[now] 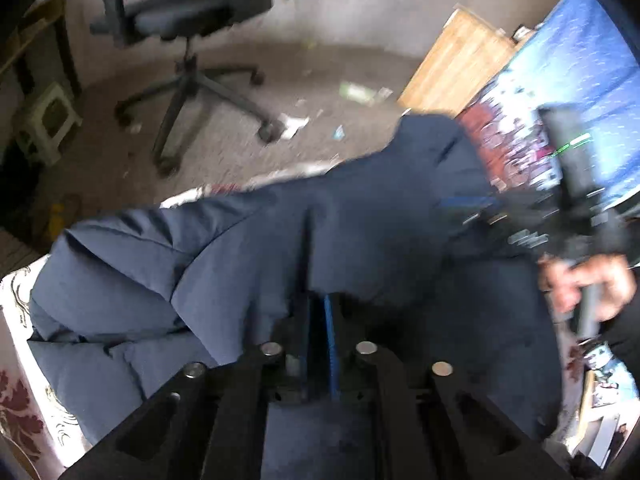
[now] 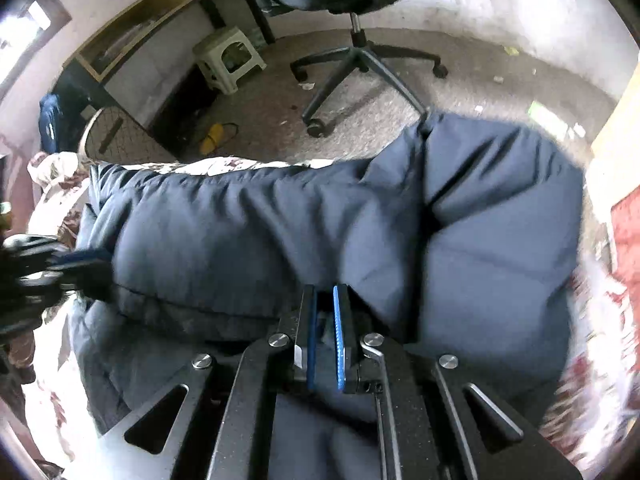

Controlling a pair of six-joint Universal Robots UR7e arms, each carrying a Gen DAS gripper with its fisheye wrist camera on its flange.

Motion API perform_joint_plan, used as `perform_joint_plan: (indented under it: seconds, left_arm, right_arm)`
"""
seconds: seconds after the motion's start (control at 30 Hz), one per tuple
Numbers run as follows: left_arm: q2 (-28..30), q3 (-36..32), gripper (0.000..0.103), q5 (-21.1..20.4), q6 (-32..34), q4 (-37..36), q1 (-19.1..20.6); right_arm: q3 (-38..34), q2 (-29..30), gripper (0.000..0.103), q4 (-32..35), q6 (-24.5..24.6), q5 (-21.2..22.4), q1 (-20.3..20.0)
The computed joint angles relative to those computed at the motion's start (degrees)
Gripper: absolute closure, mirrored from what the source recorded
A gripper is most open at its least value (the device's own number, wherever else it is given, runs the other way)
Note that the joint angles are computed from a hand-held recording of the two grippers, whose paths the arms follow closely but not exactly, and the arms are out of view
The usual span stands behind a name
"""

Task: Fold large clothes
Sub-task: 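Lift the hem with both grippers and fold it toward the collar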

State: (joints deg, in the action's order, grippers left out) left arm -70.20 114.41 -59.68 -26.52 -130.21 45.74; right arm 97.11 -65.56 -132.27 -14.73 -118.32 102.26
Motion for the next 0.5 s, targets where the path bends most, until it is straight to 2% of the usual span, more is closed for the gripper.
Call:
perform_joint_plan:
  seconds: [0.1, 0.2, 0.27, 0.4, 0.5]
  left_arm:
    - [1.88, -1.75, 0.099, 1.09, 1.03, -0.23, 1.77]
    - [4.12, -4.59, 0.100, 1.81, 1.21, 0.83, 3.64]
    - [5.56, -6.20, 0.100, 2.11, 2.21, 1.24, 4.85]
    - [7.65, -6.69, 0.099, 3.12, 5.64, -1.20, 6.03]
    - [7.58, -5.69, 0.099, 3.62, 6.44, -2.06, 5.84]
  right_arm:
    - [-4.32, 3.10, 0.097, 4.51, 0.07, -0.43, -0.55]
    - [-7.67, 7.39, 0.097, 4.32, -1.85, -2.81, -0.49]
    - [-9.54, 9.68, 0.097, 4.28, -1.30, -3.12, -0.70]
    - [-9.33, 11.24, 0.098, 0.87, -3.13, -2.08, -1.68]
    - [-6.36, 9.42, 0.097, -1.60, -2.68, -1.23, -1.88]
